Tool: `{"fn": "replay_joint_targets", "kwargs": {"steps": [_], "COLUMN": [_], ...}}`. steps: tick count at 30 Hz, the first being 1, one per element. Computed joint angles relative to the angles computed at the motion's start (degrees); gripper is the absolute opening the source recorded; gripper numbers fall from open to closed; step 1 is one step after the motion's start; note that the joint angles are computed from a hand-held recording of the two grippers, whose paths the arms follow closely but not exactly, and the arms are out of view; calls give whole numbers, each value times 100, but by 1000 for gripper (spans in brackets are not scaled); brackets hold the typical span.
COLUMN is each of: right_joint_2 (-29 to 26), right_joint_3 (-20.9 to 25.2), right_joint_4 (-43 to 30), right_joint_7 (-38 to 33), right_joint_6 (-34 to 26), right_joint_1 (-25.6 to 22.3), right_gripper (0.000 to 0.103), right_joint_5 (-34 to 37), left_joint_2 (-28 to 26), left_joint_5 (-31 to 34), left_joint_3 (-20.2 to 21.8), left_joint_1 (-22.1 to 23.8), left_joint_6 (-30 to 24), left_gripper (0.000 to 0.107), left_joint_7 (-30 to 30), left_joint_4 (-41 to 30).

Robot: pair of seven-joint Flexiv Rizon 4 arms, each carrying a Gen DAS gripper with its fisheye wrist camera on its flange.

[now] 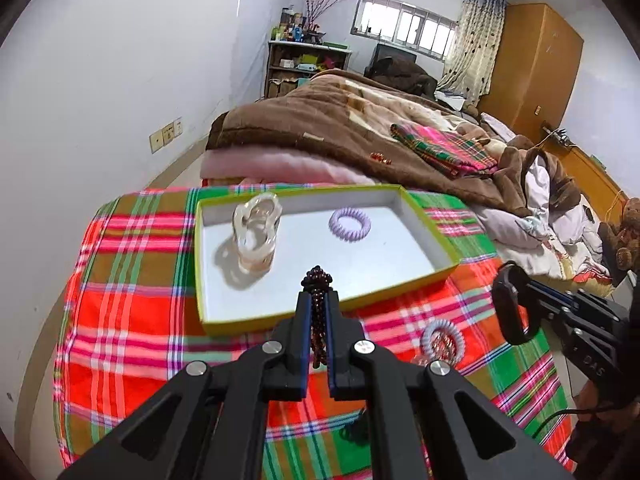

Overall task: Organize jewelry
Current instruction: 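Lift and carry the necklace and black strap with both tools into the yellow box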

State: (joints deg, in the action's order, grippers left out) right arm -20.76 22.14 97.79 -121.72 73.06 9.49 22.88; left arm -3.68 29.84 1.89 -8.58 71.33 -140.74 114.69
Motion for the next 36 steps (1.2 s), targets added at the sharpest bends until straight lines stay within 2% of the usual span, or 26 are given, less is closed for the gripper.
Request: {"fn": "replay_joint_targets", "kwargs": {"steps": [7,16,27,36], "right_joint_2": [-417,-1070,-1803,-2120], "right_joint_3": [-342,-738,-1101,-1342], "right_joint_4": [-413,-1077,-1914,-2192], "right_joint_7": [663,1693,2629,2963], "right_joint_6": [-29,-147,-576,-662], "right_joint_1": [377,763,1121,1345], "right_gripper": [10,10,10,10], "right_joint_5": [-677,-1786,-2807,-3373], "left_joint_2": [-306,-920,-1421,-1694], "left_joint_5": [-371,-1489,-2299,-2546], "left_joint_3": [47,152,340,448], "left_joint_1": [53,98,-1,-73], "left_joint_6": [237,706,671,558], "left_gripper": [7,7,7,7], "left_joint_7": [452,1354,2089,2245], "left_joint_4": [-260,-546,-819,-951]}}
